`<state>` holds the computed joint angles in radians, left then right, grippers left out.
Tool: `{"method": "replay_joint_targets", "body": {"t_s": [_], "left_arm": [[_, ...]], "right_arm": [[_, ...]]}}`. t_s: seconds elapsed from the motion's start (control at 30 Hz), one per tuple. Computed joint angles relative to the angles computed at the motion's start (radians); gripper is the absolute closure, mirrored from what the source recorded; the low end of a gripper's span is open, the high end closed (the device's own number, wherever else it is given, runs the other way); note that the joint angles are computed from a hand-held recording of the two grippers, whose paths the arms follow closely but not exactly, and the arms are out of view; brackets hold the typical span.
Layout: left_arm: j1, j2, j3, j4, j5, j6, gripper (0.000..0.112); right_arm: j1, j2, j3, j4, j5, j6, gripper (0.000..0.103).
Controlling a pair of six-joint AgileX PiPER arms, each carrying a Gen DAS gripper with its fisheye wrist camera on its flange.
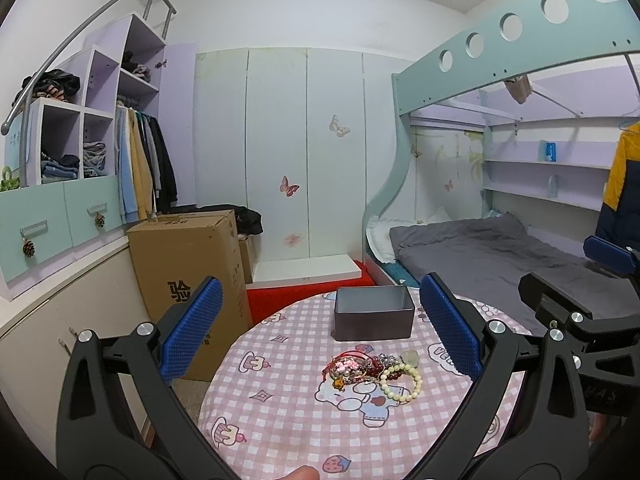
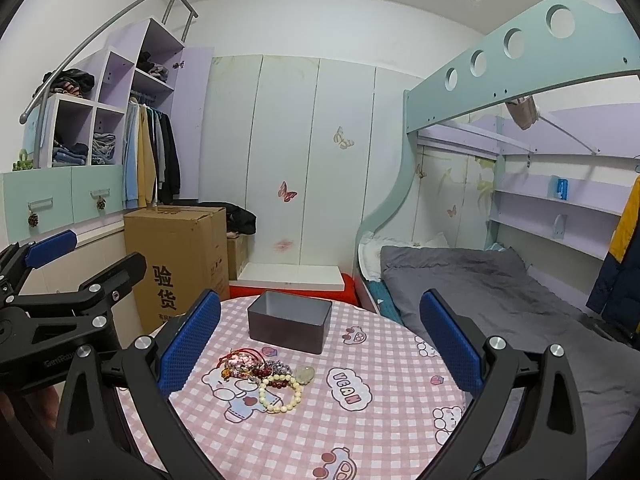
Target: Organize jewelry
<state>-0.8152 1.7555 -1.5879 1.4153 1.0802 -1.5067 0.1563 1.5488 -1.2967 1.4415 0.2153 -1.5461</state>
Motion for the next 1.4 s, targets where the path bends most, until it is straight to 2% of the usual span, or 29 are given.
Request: {"method": "replay_joint_targets", "body": {"t_s": [0.07,0.2,0.3,0.37,0.5,0.6,0.7,0.8,1.0,1.07,1.13,1.2,1.4], "left_arm": [[0.012,0.010,-0.013,-0.018,-0.006,0.022,0.016],[0.056,0.024,-0.024,-0.095,-0.039,0.067,0.016],[0.109,0.023,-0.017,-0.169,-0.097,0.092,0.016],[0.149,0.029,-0.022,-0.236,-0.137,0.130,0.016],[0.193,0.062,-0.038,-0.308,-0.157,0.173,0.016],[0.234,0.101,-0.073,-0.413,-0.191,0.259,0.016],[0.272,0.155,-0.124,-0.538,-0.208,0.375,0.016],[0.295,0.199,-0.154,-0.604,-0.209,0.440,0.016],[0.347,0.264,-0.206,-0.690,-0.202,0.510,0.016],[0.362,0.282,-0.221,-0.711,-0.203,0.528,0.016],[0.381,0.301,-0.239,-0.734,-0.203,0.556,0.016],[0.398,0.304,-0.232,-0.752,-0.223,0.555,0.016],[0.440,0.319,-0.240,-0.835,-0.248,0.616,0.026]], "right_arm": [[-0.005,0.015,-0.013,-0.036,0.012,0.044,0.007],[-0.025,0.048,-0.028,-0.001,0.030,0.027,0.007],[-0.029,0.083,-0.050,-0.056,0.026,0.080,0.007],[-0.037,0.112,-0.075,-0.126,0.043,0.152,0.007],[-0.048,0.168,-0.123,-0.253,0.078,0.290,0.007],[-0.053,0.211,-0.162,-0.354,0.098,0.396,0.007],[-0.063,0.272,-0.237,-0.533,0.156,0.583,0.007],[-0.070,0.347,-0.328,-0.669,0.237,0.720,0.007],[-0.068,0.507,-0.519,-0.826,0.407,0.874,0.008],[-0.061,0.544,-0.572,-0.857,0.445,0.902,0.013],[-0.058,0.618,-0.687,-0.883,0.542,0.938,0.029],[-0.047,0.694,-0.808,-0.925,0.616,0.980,0.037],[-0.006,0.871,-1.101,-1.048,0.800,1.062,0.062]]}}
